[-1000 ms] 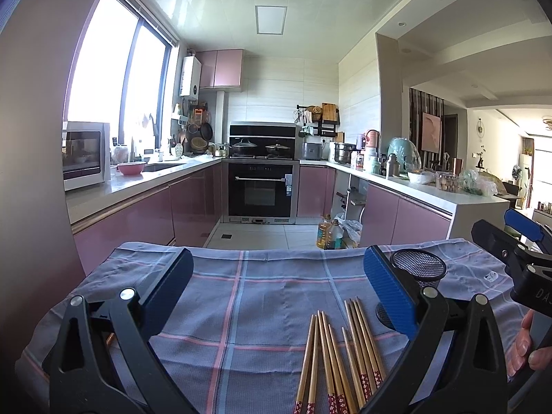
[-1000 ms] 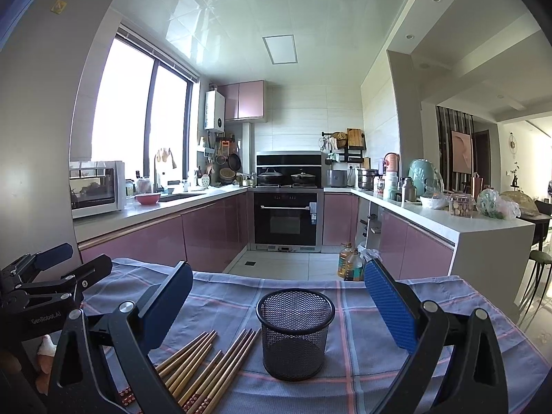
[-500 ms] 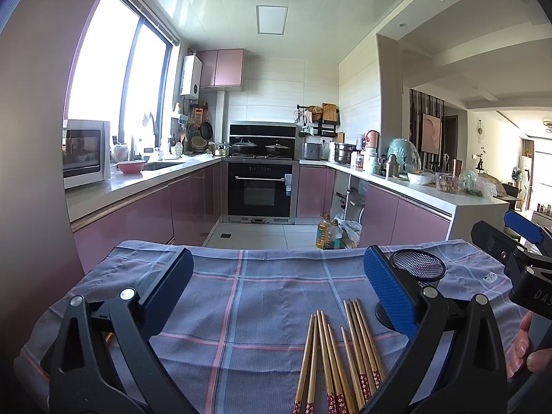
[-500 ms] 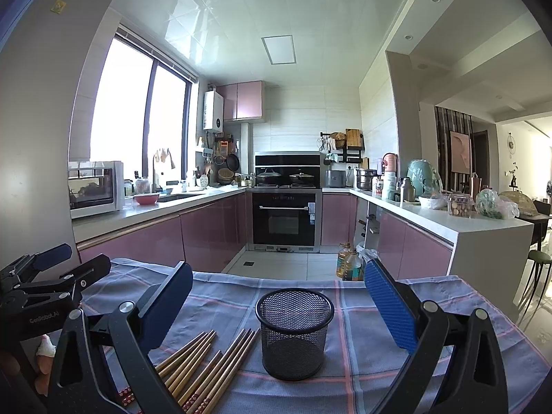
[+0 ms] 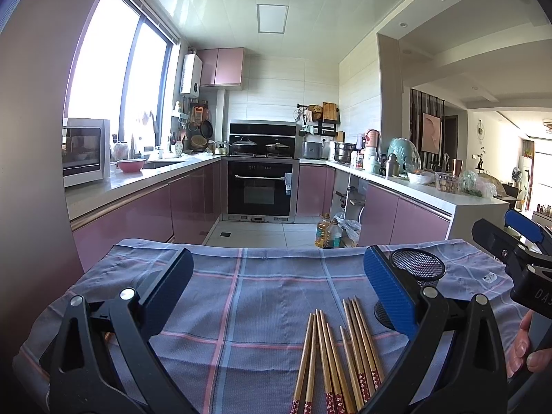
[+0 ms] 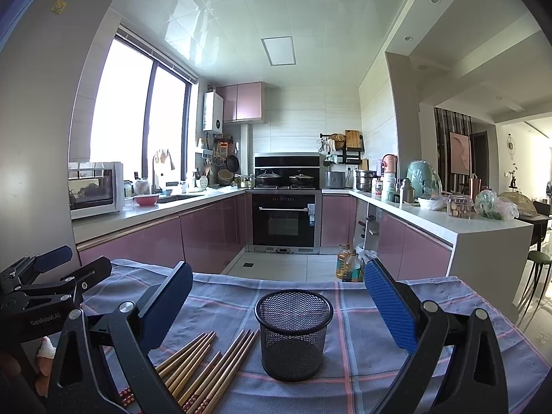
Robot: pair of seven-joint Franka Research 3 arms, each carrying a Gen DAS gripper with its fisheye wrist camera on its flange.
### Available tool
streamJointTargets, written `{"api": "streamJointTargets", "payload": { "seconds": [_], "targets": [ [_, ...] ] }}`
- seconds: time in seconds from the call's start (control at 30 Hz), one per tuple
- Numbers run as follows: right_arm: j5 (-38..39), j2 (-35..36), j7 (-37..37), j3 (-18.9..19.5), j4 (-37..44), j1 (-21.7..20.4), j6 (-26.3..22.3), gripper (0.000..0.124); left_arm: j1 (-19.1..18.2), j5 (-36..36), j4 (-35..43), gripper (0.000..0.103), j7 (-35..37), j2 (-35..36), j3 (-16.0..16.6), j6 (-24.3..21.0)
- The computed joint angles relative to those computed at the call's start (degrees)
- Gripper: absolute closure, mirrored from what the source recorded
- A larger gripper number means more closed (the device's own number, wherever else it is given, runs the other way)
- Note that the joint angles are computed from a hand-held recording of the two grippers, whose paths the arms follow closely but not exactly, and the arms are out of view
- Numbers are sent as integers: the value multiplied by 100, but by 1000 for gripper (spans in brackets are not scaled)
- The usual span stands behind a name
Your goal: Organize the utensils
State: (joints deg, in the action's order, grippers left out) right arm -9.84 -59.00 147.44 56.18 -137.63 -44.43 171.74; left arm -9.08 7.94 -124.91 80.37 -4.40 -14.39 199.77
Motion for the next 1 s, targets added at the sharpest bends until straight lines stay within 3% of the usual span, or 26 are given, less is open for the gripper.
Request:
{"api": "streamJointTargets", "payload": {
  "seconds": [1.0],
  "targets": [
    [30,16,-1,0,-86,-12,130,28,15,-71,-110,6,-36,-70,-40,-5]
  ]
}}
